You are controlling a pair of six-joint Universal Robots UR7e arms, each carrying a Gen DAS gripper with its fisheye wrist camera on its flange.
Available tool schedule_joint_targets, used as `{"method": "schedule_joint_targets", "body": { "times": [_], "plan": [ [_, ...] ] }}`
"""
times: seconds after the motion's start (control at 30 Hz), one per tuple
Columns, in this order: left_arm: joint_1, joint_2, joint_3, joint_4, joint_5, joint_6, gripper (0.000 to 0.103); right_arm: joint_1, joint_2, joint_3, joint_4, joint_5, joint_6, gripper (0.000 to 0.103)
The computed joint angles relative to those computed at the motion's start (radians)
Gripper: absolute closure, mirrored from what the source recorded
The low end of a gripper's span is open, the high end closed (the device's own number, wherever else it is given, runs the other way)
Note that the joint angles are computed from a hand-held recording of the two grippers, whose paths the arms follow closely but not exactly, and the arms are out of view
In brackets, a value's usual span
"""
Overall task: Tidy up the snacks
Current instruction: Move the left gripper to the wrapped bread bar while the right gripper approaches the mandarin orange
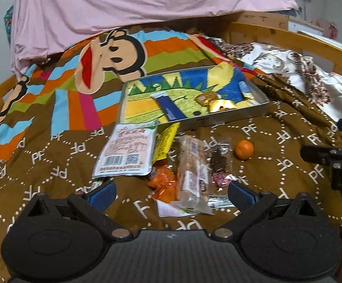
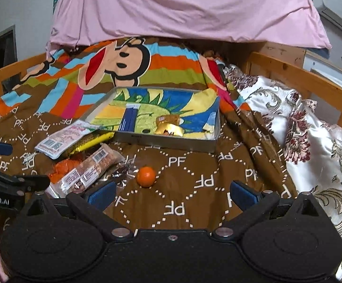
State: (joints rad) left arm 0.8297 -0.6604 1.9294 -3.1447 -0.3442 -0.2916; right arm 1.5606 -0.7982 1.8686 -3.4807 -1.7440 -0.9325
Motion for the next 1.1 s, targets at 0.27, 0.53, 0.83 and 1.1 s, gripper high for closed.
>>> {"method": "schedule_joint_targets", "body": {
  "times": [0.27,0.53,0.83,1.1],
  "plan": [
    [0.009,-0.018,-0.001,0.035,-0.007,-0.039,0.000,0.002,-0.006,-0.051,0.174,0.000,0.024,0.001],
    [0.053,-0.011,-0.037,0.005,-0.136,0.057,0.000,0.003,0.028,-0.176,0.353,-0.018,-0.033,0.001],
    [0.118,0.042,-0.130,-0.033,-0.241,0.338,0.001,-0.018,0.101,-0.282,0.409,0.086,-0.349,0.001],
    [0.138,0.089,-0.181,-0.028,-0.238,0.469,0.016,-0.025,0.168,-0.378,0.469,0.084,-0.463,0.006]
  ]
}}
